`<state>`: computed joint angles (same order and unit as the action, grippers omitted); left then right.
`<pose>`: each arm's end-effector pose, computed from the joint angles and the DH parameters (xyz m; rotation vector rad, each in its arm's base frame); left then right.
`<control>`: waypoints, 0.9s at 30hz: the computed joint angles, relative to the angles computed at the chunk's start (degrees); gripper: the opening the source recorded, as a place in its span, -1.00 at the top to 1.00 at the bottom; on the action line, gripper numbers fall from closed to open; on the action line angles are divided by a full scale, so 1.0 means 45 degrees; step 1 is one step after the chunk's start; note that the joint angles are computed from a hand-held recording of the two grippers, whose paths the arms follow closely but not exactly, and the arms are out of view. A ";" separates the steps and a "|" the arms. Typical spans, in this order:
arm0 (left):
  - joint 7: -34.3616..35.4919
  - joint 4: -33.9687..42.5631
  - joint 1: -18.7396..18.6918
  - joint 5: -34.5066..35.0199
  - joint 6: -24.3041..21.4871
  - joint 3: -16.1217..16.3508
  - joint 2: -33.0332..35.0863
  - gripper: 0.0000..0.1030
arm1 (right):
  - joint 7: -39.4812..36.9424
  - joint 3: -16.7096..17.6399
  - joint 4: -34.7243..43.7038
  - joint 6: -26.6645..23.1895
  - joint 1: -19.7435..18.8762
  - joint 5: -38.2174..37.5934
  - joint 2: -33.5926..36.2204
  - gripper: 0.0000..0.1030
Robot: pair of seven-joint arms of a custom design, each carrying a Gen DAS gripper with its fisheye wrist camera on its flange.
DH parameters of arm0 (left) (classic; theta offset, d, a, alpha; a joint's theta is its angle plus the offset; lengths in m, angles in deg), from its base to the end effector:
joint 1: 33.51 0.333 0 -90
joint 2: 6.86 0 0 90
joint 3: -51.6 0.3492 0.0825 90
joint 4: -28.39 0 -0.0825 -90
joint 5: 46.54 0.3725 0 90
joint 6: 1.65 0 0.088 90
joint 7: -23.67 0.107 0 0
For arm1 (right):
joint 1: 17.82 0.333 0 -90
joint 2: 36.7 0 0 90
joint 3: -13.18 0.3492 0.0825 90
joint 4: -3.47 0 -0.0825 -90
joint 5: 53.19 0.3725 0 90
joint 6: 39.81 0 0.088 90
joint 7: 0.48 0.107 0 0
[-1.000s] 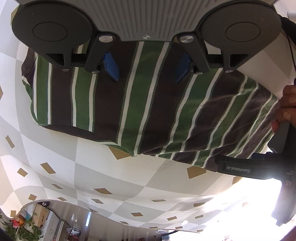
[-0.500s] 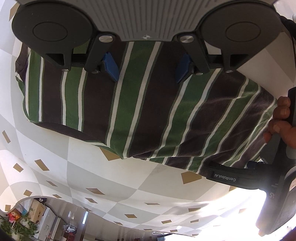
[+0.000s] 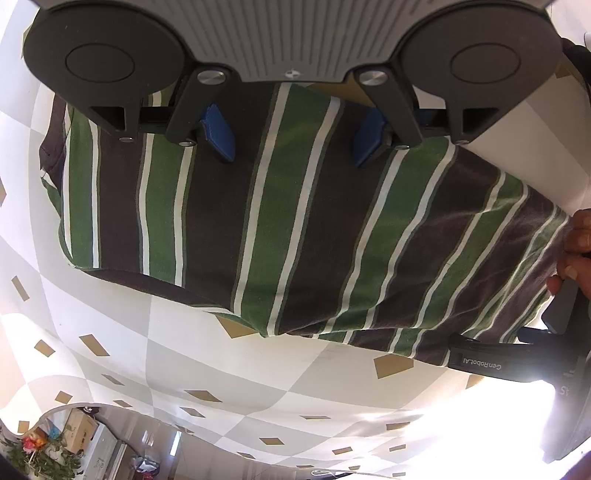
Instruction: Fold clothes
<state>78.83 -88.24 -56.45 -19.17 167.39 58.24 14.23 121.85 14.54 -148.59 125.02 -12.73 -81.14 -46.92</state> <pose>0.6034 -0.2143 0.3585 -1.7515 2.0174 -0.5666 0.4261 0.0751 0.3810 -2.0026 2.0123 -0.5327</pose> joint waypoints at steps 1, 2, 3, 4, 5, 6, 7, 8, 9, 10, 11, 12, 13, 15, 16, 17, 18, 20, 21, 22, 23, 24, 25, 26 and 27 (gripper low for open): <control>0.0149 -0.0044 0.0158 -0.0156 -0.0014 -0.0124 -0.0035 -1.00 | 0.0050 0.0030 0.0004 -0.0013 -0.0021 -0.0053 -0.0002 -0.34; 0.0303 -0.0084 0.0282 -0.0293 -0.0069 -0.0227 -0.0079 -1.00 | 0.0109 0.0059 0.0020 -0.0045 -0.0037 -0.0104 0.0002 -0.34; 0.0456 -0.0122 0.0398 -0.0426 -0.0131 -0.0323 -0.0123 -1.00 | 0.0158 0.0077 0.0043 -0.0084 -0.0052 -0.0154 0.0010 -0.35; 0.0599 -0.0152 0.0533 -0.0622 -0.0226 -0.0449 -0.0168 -1.00 | 0.0237 0.0099 0.0074 -0.0108 -0.0091 -0.0259 0.0039 -0.37; 0.0739 -0.0178 0.0668 -0.0827 -0.0328 -0.0576 -0.0212 -1.00 | 0.0376 0.0143 0.0110 -0.0118 -0.0162 -0.0459 0.0080 -0.39; 0.0834 -0.0248 0.0741 -0.0924 -0.0387 -0.0627 -0.0277 -1.00 | 0.0560 0.0201 0.0143 -0.0130 -0.0232 -0.0705 0.0113 -0.42; 0.0918 -0.0325 0.0808 -0.0998 -0.0439 -0.0668 -0.0346 -1.00 | 0.0728 0.0246 0.0169 -0.0141 -0.0281 -0.0941 0.0135 -0.43; 0.0871 -0.0422 0.0749 -0.0886 -0.0472 -0.0576 -0.0431 -1.00 | 0.0855 0.0275 0.0192 -0.0163 -0.0300 -0.1139 0.0145 -0.43; 0.0828 -0.0529 0.0705 -0.0737 -0.0462 -0.0506 -0.0515 -1.00 | 0.0968 0.0306 0.0232 -0.0220 -0.0306 -0.1331 0.0155 -0.43; 0.0783 -0.0635 0.0676 -0.0577 -0.0449 -0.0453 -0.0598 -1.00 | 0.1138 0.0362 0.0292 -0.0314 -0.0322 -0.1570 0.0165 -0.43; 0.0673 -0.0745 0.0620 -0.0368 -0.0438 -0.0372 -0.0686 -1.00 | 0.1364 0.0428 0.0361 -0.0426 -0.0334 -0.1834 0.0176 -0.43; 0.0604 -0.0861 0.0624 -0.0214 -0.0433 -0.0355 -0.0781 -1.00 | 0.1584 0.0482 0.0431 -0.0541 -0.0332 -0.2091 0.0188 -0.43; 0.0542 -0.0976 0.0645 -0.0067 -0.0432 -0.0356 -0.0878 -1.00 | 0.1804 0.0526 0.0490 -0.0617 -0.0320 -0.2357 0.0195 -0.41; 0.0700 -0.1196 0.0892 -0.0053 -0.0407 -0.0581 -0.1052 -1.00 | 0.2148 0.0565 0.0557 -0.0581 -0.0253 -0.2825 0.0202 -0.39; 0.0799 -0.1296 0.1004 -0.0053 -0.0387 -0.0680 -0.1129 -1.00 | 0.2226 0.0551 0.0573 -0.0507 -0.0188 -0.2932 0.0210 -0.38; 0.0904 -0.1394 0.1107 -0.0059 -0.0365 -0.0770 -0.1204 -1.00 | 0.2228 0.0516 0.0558 -0.0389 -0.0093 -0.2911 0.0202 -0.38; 0.1062 -0.1488 0.1238 -0.0133 -0.0339 -0.0892 -0.1276 -1.00 | 0.2200 0.0490 0.0524 -0.0209 0.0015 -0.2836 0.0188 -0.38; 0.1510 -0.1663 0.1561 -0.0487 -0.0286 -0.1206 -0.1404 -1.00 | 0.2093 0.0489 0.0477 0.0143 0.0194 -0.2723 0.0181 -0.38; 0.1815 -0.1739 0.1754 -0.0791 -0.0261 -0.1400 -0.1459 -1.00 | 0.2089 0.0534 0.0477 0.0295 0.0250 -0.2753 0.0194 -0.37; 0.2137 -0.1816 0.1932 -0.1117 -0.0238 -0.1581 -0.1513 -1.00 | 0.2170 0.0618 0.0490 0.0447 0.0280 -0.2875 0.0223 -0.37; 0.2319 -0.1891 0.2003 -0.1299 -0.0177 -0.1636 -0.1572 -1.00 | 0.2235 0.0686 0.0502 0.0592 0.0311 -0.2991 0.0250 -0.37; 0.2478 -0.1967 0.2057 -0.1459 -0.0108 -0.1672 -0.1632 -1.00 | 0.2255 0.0735 0.0505 0.0757 0.0359 -0.3077 0.0282 -0.37; 0.2642 -0.2043 0.2112 -0.1625 -0.0041 -0.1711 -0.1691 -1.00 | 0.2227 0.0777 0.0510 0.0915 0.0435 -0.3112 0.0319 -0.37; 0.2800 -0.2100 0.2153 -0.1755 0.0003 -0.1727 -0.1744 -1.00 | 0.2175 0.0810 0.0528 0.1046 0.0516 -0.3112 0.0374 -0.37; 0.2956 -0.2154 0.2194 -0.1880 0.0042 -0.1744 -0.1797 -1.00 | 0.2102 0.0833 0.0555 0.1169 0.0601 -0.3087 0.0443 -0.37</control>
